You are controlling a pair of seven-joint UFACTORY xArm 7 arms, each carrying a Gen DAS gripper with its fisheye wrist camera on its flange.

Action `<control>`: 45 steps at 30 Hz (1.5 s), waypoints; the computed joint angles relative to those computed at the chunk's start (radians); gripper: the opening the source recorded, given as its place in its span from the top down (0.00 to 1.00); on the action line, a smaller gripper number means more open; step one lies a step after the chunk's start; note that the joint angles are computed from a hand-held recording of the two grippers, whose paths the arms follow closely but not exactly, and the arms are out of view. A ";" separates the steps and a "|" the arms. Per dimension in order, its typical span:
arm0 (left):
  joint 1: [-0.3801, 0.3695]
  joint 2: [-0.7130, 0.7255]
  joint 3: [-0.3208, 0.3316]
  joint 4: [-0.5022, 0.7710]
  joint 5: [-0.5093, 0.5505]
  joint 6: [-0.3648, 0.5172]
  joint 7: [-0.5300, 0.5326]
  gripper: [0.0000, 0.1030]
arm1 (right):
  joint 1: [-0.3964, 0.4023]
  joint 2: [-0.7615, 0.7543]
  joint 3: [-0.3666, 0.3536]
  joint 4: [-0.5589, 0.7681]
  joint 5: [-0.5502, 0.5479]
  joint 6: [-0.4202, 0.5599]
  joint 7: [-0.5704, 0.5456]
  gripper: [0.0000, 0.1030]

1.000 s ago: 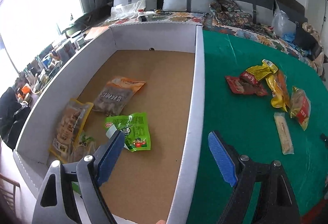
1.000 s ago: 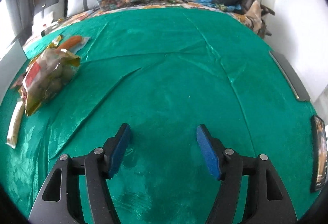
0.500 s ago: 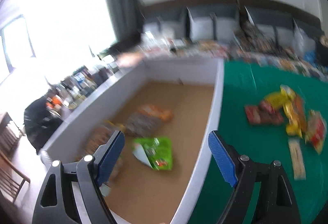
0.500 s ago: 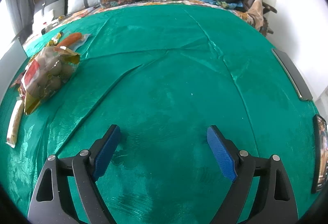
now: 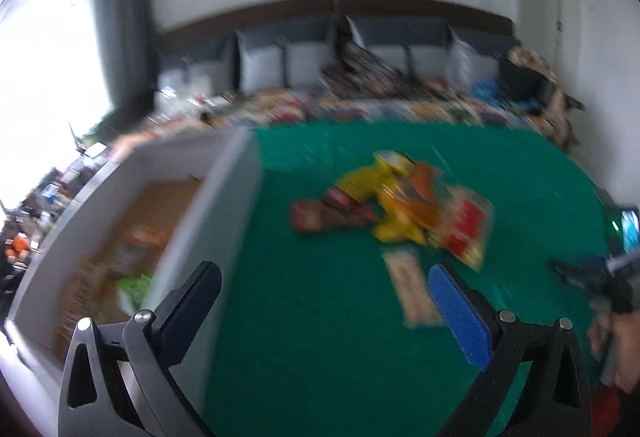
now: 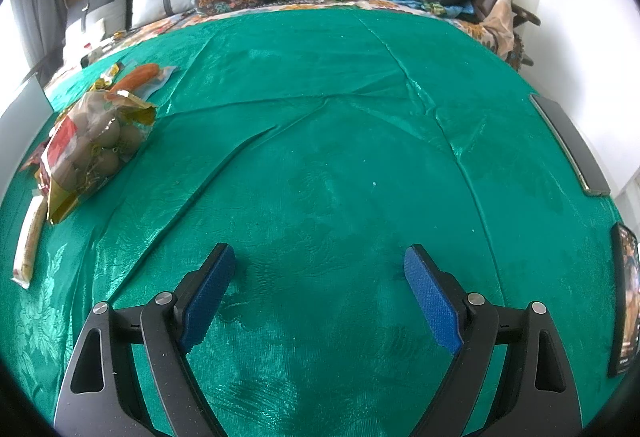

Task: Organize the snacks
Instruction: 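Bring the left tool back over the cream wafer bar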

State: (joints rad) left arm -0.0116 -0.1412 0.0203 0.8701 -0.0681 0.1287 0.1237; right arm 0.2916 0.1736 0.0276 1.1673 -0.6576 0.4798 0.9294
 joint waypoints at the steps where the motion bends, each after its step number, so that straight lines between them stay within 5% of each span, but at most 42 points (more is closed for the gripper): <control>1: -0.019 0.006 0.003 0.006 -0.023 0.022 0.021 0.00 | 0.000 0.000 0.000 0.000 0.000 0.000 0.000 0.14; 10: -0.073 0.070 0.000 0.063 -0.222 0.239 0.178 0.00 | -0.001 -0.001 0.000 -0.002 0.001 -0.002 -0.001 0.14; 24: 0.010 0.190 -0.022 0.192 -0.426 0.463 0.236 0.01 | -0.002 -0.002 0.000 -0.003 0.002 -0.002 -0.002 0.14; 36: -0.034 0.460 -0.060 0.489 -0.164 0.505 0.037 0.03 | -0.002 -0.002 0.000 -0.003 0.002 -0.002 -0.002 0.14; 45: -0.072 0.516 -0.040 0.519 0.032 0.456 -0.095 0.03 | -0.003 -0.003 0.000 -0.004 0.003 -0.004 -0.004 0.13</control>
State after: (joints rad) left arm -0.0837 0.3748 -0.0192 1.3889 -0.0360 0.5850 0.0285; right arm 0.2885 0.1709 0.0274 1.1632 -0.6546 0.4756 0.9256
